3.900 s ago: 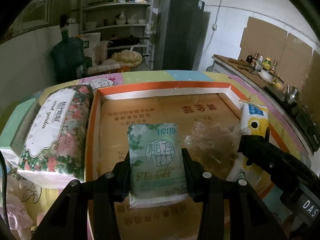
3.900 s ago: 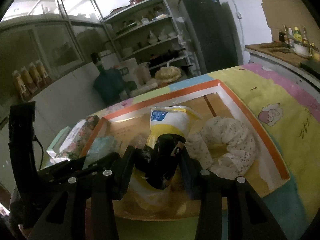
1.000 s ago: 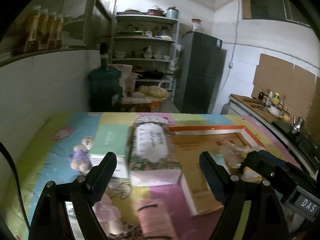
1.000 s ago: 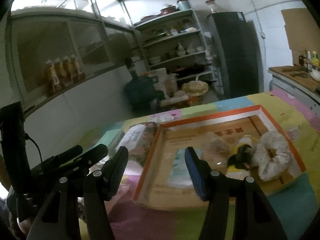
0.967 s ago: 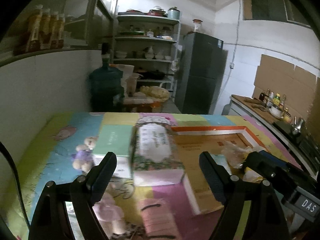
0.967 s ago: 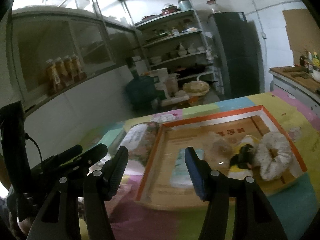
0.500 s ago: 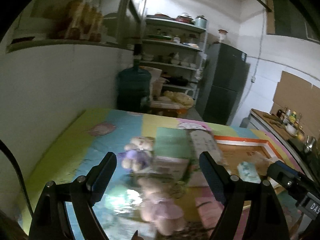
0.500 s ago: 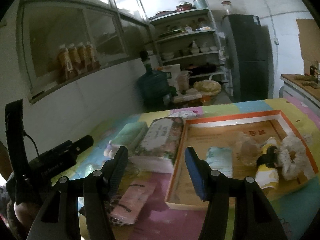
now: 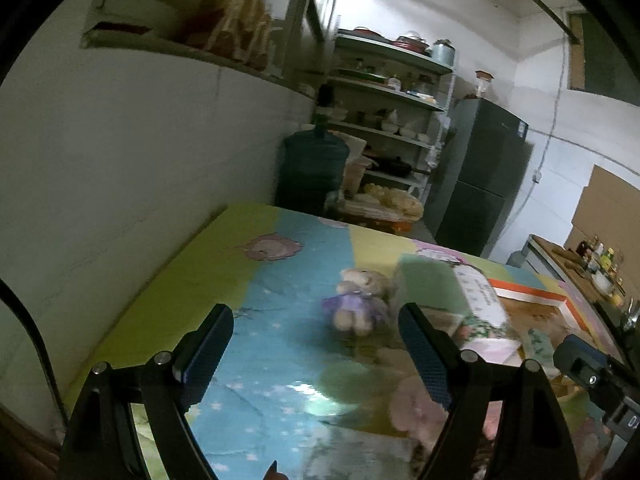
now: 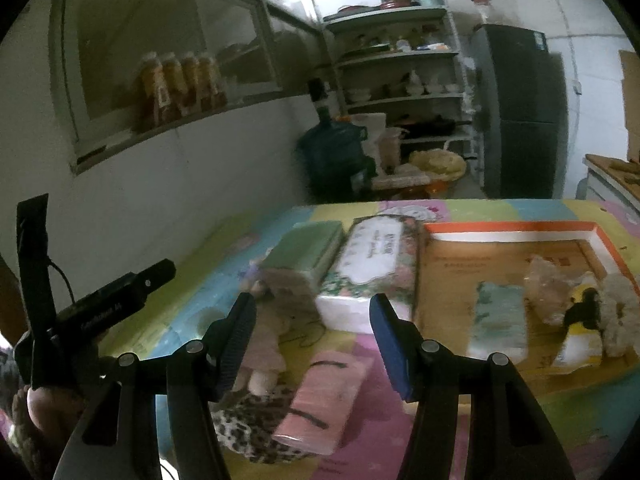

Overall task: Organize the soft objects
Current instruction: 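Move both tools from the tray toward the teddy bear and green bag, then grasp the teddy bear with the right tool while the left grasps the green-ball bag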

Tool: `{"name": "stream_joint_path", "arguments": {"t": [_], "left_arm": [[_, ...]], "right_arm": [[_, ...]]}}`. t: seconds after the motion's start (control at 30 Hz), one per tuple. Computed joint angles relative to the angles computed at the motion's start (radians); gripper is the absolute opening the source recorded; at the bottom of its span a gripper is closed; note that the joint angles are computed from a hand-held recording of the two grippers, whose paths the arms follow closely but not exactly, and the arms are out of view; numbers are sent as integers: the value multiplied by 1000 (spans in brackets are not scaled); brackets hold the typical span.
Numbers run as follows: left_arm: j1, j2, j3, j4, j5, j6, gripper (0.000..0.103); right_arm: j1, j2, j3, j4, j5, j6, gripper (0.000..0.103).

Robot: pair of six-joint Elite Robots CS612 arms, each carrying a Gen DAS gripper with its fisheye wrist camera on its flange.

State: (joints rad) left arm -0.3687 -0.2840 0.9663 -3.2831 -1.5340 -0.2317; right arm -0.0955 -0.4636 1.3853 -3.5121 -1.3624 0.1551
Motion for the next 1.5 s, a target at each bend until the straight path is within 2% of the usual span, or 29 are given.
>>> {"name": "stream_joint_path", "arguments": {"t": [0.17, 0.4, 0.47, 0.7, 0.8, 0.87, 1.03, 1.2, 1.37, 1.5], "left_arm": [[13, 6, -8, 13, 10, -17, 84], [27, 13, -13, 22, 4, -23, 84], [30, 15, -16, 26, 0, -26, 84], [37, 27, -36, 54, -41, -15, 84], [39, 34, -47, 70, -55, -2, 84], [40, 36, -50, 73, -59, -1, 84], [43, 46, -66, 91, -75, 4, 84], [46, 54, -80, 108, -134, 35, 84], [54, 68, -119, 158, -267, 170, 84], [55, 87, -175, 265, -347, 319, 84]], "right_arm": [[16, 17, -41, 67, 42, -30, 60], [33, 57, -136, 255, 107, -63, 60], [39, 64, -161, 311, 100, -77, 60], [64, 84, -245, 505, 11, -144, 60], [66, 96, -273, 563, 14, -170, 60], [66, 101, -282, 574, 14, -180, 49], [65, 99, -267, 529, 5, -174, 43], [61, 85, -224, 404, 19, -136, 42], [52, 61, -166, 255, 34, -101, 42], [43, 43, -123, 172, 57, -75, 42]]}}
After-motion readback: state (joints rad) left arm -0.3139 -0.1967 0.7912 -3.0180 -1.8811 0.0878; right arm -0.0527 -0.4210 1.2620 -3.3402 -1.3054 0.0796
